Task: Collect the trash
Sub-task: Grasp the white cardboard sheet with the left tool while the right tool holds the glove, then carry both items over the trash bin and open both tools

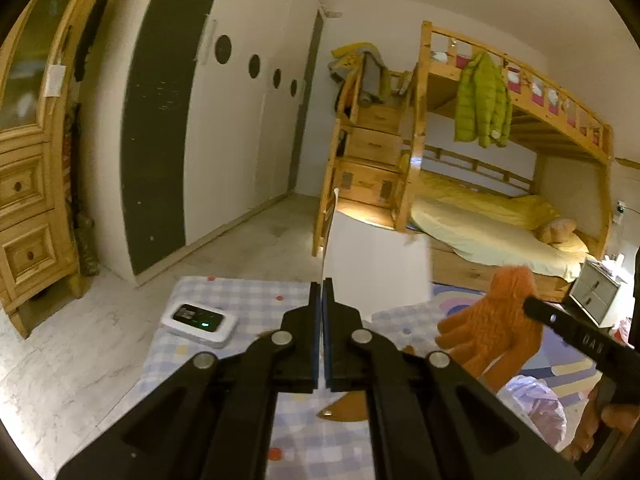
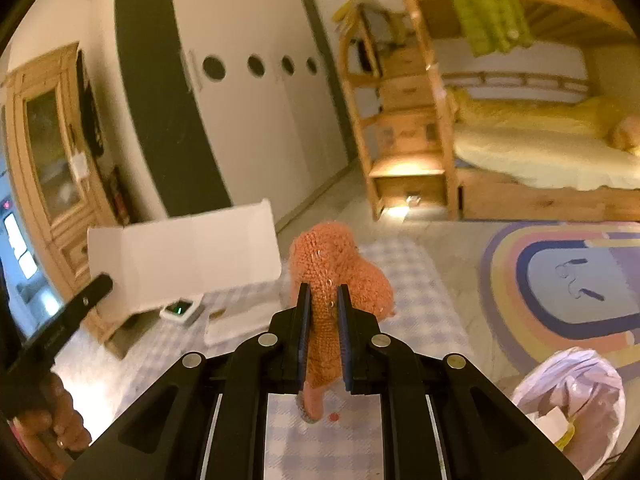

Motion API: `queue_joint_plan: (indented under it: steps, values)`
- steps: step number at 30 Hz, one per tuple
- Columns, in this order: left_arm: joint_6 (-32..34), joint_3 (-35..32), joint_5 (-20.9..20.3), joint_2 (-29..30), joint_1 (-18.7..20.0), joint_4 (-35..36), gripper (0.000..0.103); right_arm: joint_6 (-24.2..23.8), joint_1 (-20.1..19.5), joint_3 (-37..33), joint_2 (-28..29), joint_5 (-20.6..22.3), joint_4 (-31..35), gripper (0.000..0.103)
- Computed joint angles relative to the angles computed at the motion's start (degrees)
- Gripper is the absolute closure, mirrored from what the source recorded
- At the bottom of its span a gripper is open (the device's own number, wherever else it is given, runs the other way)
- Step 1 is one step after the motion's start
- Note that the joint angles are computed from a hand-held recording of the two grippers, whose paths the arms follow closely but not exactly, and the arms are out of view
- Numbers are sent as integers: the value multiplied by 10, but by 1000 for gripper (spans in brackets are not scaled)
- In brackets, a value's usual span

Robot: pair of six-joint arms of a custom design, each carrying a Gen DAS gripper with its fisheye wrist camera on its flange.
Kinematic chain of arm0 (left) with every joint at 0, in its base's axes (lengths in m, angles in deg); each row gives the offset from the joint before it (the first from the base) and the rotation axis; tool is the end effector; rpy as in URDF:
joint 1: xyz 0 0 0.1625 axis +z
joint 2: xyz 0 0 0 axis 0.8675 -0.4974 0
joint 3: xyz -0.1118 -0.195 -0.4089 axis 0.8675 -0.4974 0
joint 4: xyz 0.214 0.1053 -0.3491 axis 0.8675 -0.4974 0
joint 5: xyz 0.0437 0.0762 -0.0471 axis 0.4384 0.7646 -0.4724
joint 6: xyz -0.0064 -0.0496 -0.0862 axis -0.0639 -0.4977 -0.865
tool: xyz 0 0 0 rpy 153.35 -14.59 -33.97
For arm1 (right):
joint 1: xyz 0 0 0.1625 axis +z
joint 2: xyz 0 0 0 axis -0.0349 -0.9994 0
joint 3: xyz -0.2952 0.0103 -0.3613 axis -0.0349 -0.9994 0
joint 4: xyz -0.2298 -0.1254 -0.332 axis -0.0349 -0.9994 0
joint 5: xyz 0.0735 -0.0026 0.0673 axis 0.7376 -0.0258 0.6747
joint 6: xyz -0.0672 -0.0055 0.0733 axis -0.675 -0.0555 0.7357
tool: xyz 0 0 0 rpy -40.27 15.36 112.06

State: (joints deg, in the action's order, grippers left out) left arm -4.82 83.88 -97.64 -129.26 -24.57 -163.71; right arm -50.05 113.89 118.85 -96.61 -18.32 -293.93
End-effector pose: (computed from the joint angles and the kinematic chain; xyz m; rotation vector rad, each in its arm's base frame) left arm -0.1639 -0.3974 0.2759 0.3036 2.0057 -1.4990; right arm 0.3053 -0.4659 0.1173 0.8569 -2.5147 1.2155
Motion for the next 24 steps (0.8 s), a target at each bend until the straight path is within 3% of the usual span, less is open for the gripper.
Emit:
queue_joint_plan:
  steps: [10,24]
  values:
    - [-73,-47,-77,62,23,99,103,36,-10,22,-42,-70,1,90]
    - [-71,-131,-232,215,20,151,103,5,-71,92,-114,-169,-82,90]
